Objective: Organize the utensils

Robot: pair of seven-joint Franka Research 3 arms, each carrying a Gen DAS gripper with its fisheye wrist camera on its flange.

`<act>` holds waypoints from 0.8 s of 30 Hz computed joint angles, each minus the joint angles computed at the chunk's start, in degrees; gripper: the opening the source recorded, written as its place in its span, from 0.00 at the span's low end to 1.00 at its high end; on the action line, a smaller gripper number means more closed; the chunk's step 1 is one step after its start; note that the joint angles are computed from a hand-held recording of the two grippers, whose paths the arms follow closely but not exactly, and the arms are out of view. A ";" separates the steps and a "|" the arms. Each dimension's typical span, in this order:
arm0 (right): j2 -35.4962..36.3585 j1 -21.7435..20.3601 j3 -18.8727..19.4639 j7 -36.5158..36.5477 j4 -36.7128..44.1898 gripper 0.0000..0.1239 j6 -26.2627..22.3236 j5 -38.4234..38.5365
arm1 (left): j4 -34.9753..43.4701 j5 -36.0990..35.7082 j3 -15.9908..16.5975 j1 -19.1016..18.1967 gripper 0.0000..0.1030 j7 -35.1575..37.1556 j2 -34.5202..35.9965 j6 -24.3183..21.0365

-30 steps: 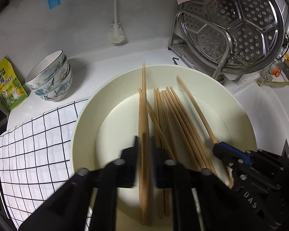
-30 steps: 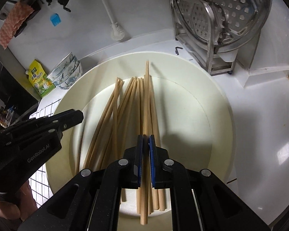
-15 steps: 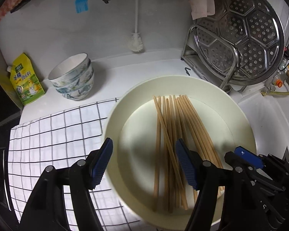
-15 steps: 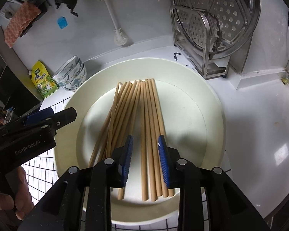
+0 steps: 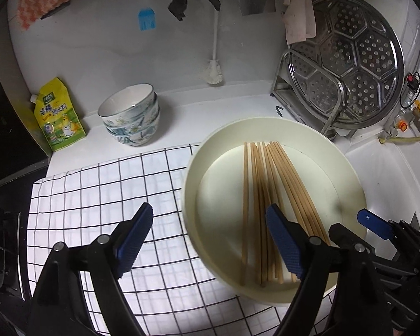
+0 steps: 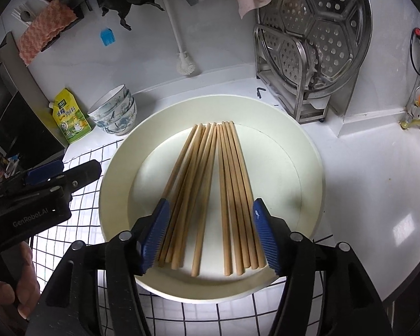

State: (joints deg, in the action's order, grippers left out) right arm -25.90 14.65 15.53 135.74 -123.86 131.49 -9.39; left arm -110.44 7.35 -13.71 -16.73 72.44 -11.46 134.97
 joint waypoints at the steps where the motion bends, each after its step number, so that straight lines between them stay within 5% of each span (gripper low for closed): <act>1: 0.00 -0.02 0.19 0.18 0.14 0.51 -0.19 -0.16 | -0.16 0.04 0.10 0.08 0.80 -0.03 -0.36 -0.03; 11: 0.44 0.50 1.17 2.10 1.74 0.52 -2.18 -1.17 | -1.95 -1.13 0.85 0.38 0.92 1.12 -2.81 -0.42; 24: 0.61 1.04 1.37 3.08 3.20 0.53 -4.45 -2.52 | -1.82 -1.00 1.02 1.00 0.94 0.05 -3.47 -2.41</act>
